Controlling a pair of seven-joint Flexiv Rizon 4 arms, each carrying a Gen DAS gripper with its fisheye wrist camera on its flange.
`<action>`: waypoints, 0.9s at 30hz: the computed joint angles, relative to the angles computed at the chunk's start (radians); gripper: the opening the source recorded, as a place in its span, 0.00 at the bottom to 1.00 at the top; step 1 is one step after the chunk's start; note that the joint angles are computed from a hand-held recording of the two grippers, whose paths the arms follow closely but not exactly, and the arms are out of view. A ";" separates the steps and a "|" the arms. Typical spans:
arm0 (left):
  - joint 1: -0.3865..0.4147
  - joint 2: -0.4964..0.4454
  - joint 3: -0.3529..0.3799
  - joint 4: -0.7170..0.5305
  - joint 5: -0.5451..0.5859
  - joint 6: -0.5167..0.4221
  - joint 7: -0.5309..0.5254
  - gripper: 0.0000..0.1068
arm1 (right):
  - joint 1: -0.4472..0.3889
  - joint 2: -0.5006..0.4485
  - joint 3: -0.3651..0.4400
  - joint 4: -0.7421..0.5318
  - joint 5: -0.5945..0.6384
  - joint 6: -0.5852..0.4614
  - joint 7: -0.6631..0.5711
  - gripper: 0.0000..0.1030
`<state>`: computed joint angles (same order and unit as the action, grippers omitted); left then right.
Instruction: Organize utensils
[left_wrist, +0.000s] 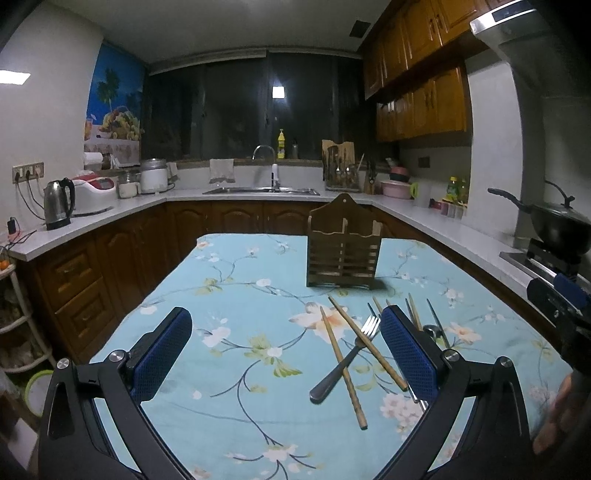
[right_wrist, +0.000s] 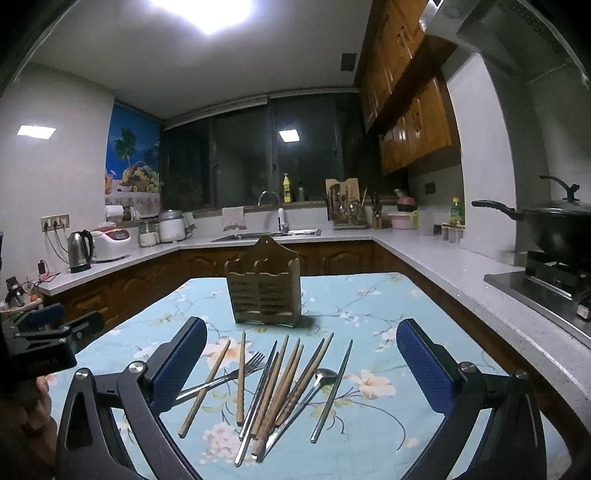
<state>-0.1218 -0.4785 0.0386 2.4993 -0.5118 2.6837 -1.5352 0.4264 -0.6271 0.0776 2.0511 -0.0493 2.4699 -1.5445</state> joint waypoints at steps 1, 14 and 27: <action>-0.006 0.000 0.001 0.001 -0.009 0.007 0.005 0.96 | -0.003 -0.001 0.002 0.000 -0.003 0.000 0.003 1.00; -0.013 0.005 -0.002 0.006 -0.020 0.021 0.014 0.96 | -0.013 -0.002 0.008 0.002 -0.017 0.008 0.022 1.00; -0.012 0.014 -0.003 0.012 -0.018 0.021 0.015 0.96 | -0.009 0.004 0.007 0.003 -0.016 0.008 0.027 1.00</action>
